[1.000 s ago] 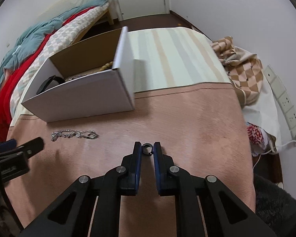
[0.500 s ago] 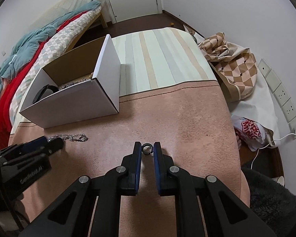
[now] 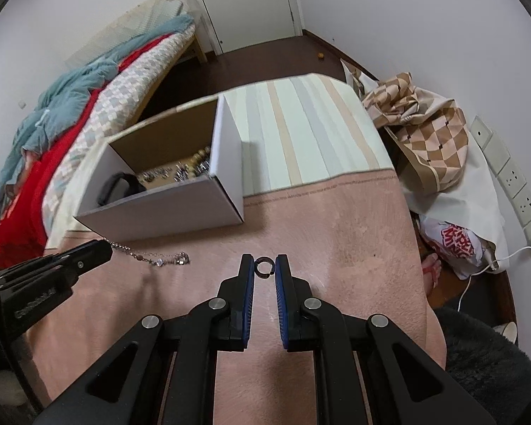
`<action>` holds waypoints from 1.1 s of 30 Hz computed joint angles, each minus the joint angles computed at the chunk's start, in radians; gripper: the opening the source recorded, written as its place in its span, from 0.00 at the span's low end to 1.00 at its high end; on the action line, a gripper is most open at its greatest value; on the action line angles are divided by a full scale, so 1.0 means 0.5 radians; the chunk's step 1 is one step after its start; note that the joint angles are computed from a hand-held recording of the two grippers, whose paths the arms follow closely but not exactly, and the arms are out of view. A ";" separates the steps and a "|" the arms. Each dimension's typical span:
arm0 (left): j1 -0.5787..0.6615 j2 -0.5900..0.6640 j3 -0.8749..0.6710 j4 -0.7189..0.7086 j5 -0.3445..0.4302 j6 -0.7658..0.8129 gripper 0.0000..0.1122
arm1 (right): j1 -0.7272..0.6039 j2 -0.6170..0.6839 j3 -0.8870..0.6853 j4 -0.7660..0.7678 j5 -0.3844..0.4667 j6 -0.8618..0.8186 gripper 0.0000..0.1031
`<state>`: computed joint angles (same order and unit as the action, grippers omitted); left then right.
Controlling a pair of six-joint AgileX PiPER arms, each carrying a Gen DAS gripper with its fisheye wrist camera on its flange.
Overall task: Organize jewelry
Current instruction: 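Grasp the silver chain with the left tool while the right tool holds the ring, then carry the silver chain with the left tool while the right tool carries the ring to the box, then open the left tool inside the box while the right tool releases the ring there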
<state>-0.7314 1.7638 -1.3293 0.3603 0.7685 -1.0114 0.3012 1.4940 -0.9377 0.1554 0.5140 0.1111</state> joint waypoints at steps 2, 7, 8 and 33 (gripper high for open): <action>0.009 -0.053 -0.032 -0.040 0.018 0.064 0.05 | -0.010 -0.033 -0.031 0.037 0.036 -0.027 0.12; 0.025 -0.155 -0.191 -0.158 0.099 0.260 0.05 | -0.040 -0.096 -0.160 0.134 0.156 -0.125 0.12; 0.045 -0.165 -0.246 -0.196 0.120 0.324 0.05 | -0.048 -0.097 -0.197 0.172 0.188 -0.154 0.12; 0.579 0.607 -1.164 -0.918 0.545 1.147 0.06 | -0.088 1.172 -1.914 0.475 1.234 -0.459 0.12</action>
<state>-0.4420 2.0674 -1.9114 -0.0987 1.0412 -0.4380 0.2572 2.0802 -1.8946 0.3929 1.1308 -0.1183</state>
